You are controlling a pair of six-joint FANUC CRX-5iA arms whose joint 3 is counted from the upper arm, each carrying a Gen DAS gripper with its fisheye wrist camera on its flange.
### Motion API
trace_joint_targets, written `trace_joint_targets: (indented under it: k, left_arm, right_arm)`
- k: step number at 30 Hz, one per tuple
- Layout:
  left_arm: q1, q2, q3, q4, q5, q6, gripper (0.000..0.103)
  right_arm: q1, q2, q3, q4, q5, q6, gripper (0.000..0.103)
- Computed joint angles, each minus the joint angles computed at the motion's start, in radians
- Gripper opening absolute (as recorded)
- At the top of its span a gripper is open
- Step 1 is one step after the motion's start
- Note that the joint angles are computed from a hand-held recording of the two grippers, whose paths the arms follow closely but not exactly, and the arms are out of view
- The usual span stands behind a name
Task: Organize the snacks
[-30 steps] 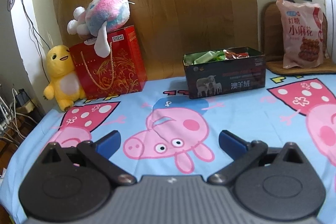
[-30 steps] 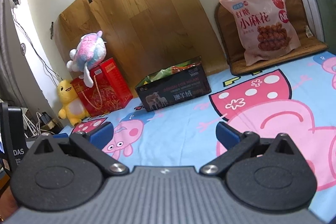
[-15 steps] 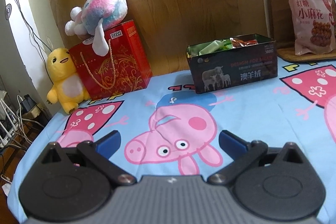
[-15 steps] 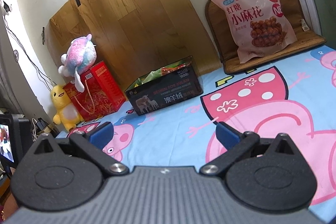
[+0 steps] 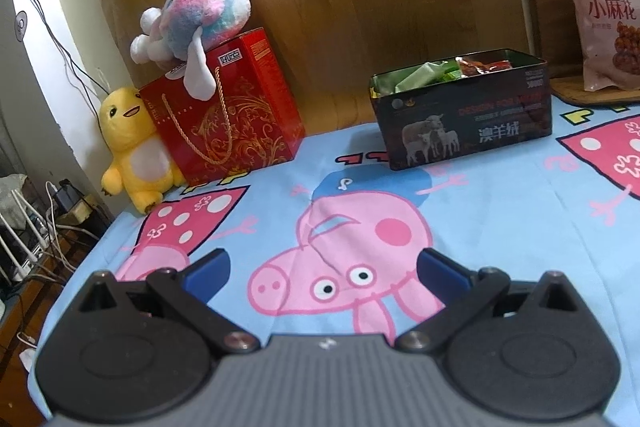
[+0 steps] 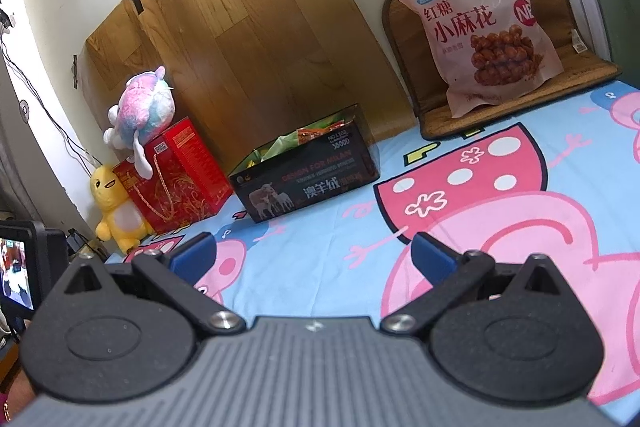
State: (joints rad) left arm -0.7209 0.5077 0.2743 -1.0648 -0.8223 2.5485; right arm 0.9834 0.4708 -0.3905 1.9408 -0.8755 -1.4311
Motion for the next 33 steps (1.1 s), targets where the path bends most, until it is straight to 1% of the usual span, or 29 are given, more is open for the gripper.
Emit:
trace_joint_targets:
  k: [6, 17, 23, 33]
  left_arm:
    - [0.003, 0.005, 0.002, -0.007, 0.000, -0.007, 0.103]
    - [0.011, -0.026, -0.038, -0.007, 0.050, 0.018, 0.103]
    - [0.033, -0.049, -0.065, 0.040, 0.106, 0.000, 0.103]
    - [0.042, -0.072, -0.090, 0.050, 0.144, 0.020, 0.103]
  right_arm:
    - [-0.007, 0.003, 0.006, 0.004, 0.016, 0.002, 0.103]
    - [-0.005, 0.007, 0.016, -0.011, 0.017, 0.045, 0.103]
    - [0.007, 0.014, 0.038, -0.036, -0.003, 0.108, 0.103]
    - [0.012, 0.021, 0.065, -0.031, -0.023, 0.156, 0.103]
